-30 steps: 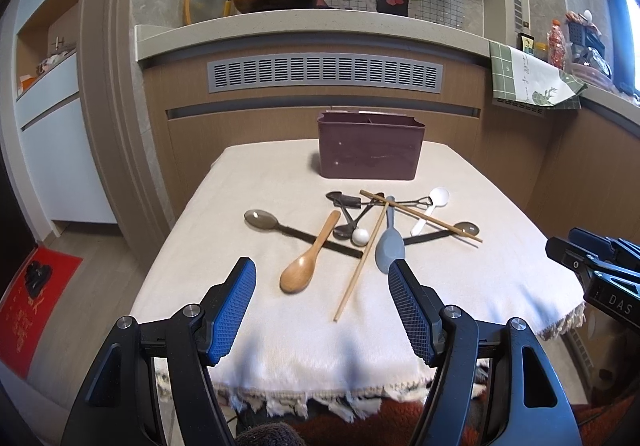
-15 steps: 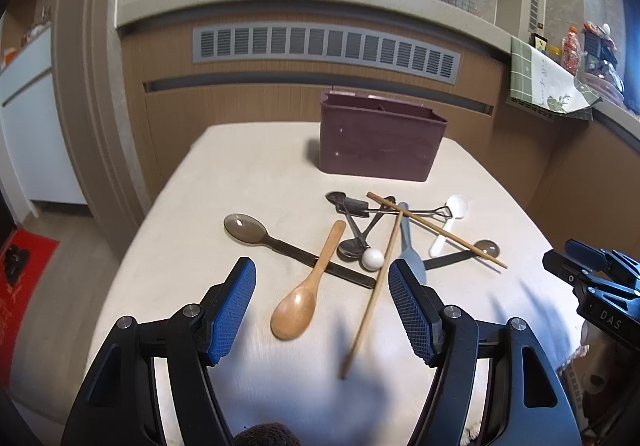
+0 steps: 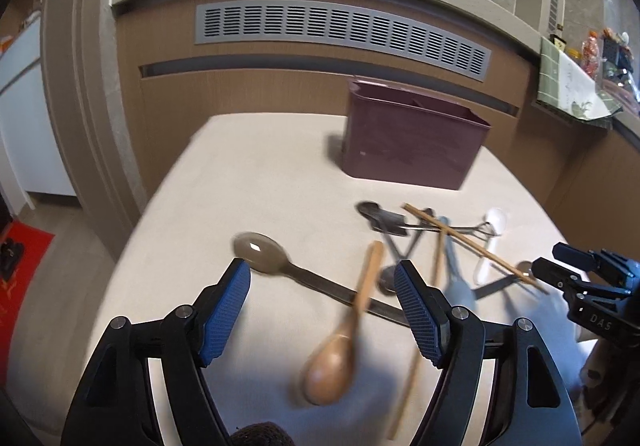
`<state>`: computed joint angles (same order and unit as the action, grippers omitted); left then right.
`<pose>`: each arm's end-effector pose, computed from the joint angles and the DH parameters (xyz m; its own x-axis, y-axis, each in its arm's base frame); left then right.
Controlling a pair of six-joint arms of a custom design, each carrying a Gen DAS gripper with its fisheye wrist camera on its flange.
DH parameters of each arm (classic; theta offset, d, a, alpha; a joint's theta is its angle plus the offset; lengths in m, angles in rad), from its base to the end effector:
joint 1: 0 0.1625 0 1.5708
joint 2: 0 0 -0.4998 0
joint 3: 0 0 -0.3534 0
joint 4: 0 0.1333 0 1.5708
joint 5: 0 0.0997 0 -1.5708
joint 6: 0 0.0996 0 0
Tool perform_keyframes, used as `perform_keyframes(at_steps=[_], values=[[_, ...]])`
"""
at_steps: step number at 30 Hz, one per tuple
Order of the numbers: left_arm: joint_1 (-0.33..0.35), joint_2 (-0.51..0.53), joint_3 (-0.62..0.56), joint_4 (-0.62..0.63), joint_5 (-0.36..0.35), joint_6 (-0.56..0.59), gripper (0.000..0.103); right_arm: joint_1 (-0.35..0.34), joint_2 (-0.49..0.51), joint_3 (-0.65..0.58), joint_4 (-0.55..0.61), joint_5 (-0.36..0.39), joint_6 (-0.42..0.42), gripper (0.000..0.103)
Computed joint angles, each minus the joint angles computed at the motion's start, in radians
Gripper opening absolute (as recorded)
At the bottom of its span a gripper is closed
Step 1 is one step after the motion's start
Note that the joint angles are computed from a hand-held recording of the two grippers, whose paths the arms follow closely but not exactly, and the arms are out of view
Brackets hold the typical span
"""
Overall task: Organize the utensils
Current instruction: 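Grasp the wooden spoon handle with the left tool while the right tool approaches the chopstick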
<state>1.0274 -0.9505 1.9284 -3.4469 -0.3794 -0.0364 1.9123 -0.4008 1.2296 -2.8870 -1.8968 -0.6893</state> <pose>-0.1061 -0.6123 0.3311 -0.7040 -0.4496 -0.5499 0.2967 0.5173 -0.8028 0.3739 -0.7493 0.0603 -0.5394 -0.6653 0.5162 -0.8280 0.5306 -0.1814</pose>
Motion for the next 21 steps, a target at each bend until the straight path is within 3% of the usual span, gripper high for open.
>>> perform_keyframes(at_steps=[6, 13, 21], values=[[0.022, -0.022, 0.008, -0.044, 0.07, -0.003, 0.076, 0.006, 0.039, -0.14, 0.285, 0.073, 0.041, 0.048], [0.033, -0.075, 0.077, 0.114, 0.027, -0.181, 0.076, 0.035, 0.081, -0.15, 0.297, 0.083, -0.007, 0.042], [0.038, -0.065, 0.089, 0.191, -0.128, -0.162, 0.075, 0.024, 0.08, -0.132, 0.204, 0.025, 0.01, 0.042]])
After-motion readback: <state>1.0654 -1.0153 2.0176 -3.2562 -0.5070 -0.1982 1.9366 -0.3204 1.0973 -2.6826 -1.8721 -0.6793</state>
